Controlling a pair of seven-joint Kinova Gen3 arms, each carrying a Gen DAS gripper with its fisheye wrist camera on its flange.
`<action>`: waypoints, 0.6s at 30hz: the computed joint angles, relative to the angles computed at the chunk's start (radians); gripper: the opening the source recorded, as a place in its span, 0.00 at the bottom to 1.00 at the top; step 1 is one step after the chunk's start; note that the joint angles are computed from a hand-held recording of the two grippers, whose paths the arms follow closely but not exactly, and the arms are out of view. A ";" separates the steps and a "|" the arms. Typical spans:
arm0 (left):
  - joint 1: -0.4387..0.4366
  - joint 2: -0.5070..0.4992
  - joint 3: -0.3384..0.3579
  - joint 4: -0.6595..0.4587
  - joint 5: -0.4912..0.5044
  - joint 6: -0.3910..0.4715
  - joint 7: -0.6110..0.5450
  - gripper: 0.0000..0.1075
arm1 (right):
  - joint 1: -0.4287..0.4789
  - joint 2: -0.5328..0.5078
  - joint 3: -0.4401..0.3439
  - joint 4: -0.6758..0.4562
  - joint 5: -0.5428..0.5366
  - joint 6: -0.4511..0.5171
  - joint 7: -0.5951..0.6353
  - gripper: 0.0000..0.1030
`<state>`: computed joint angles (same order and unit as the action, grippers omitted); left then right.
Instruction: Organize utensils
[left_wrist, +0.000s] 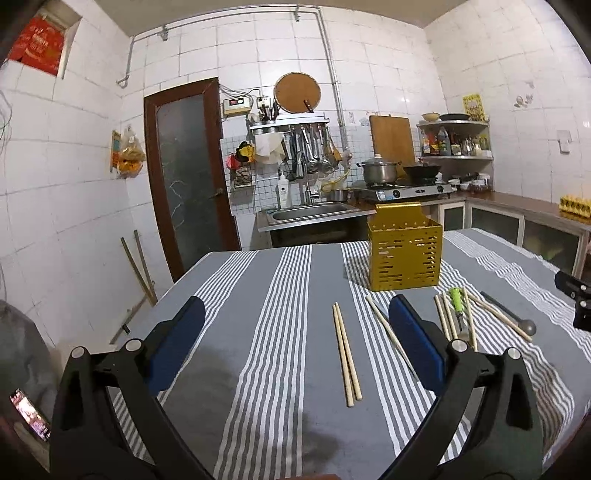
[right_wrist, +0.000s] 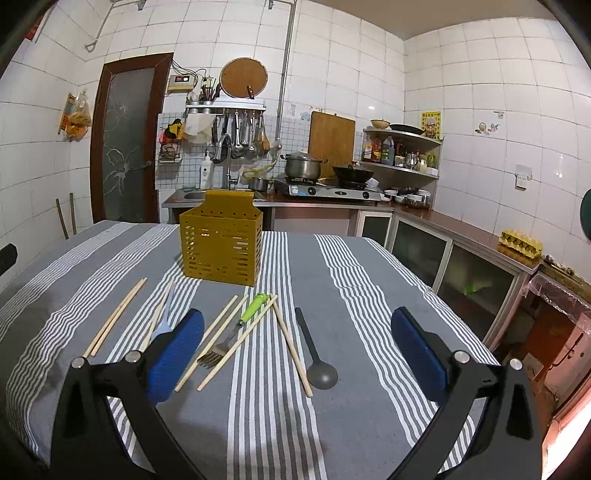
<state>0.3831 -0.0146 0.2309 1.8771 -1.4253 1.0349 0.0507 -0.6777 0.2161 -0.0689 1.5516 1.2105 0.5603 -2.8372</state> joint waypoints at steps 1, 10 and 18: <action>-0.001 -0.001 0.000 0.001 0.000 0.001 0.006 0.90 | -0.001 0.001 0.001 0.003 0.004 -0.001 -0.006 0.96; 0.007 0.018 0.014 -0.031 -0.006 0.059 -0.017 0.88 | 0.003 -0.007 -0.006 0.011 0.010 -0.004 -0.022 0.96; 0.031 0.025 -0.002 -0.045 0.005 0.032 -0.034 0.88 | 0.016 -0.018 -0.007 0.015 0.004 -0.027 -0.008 0.96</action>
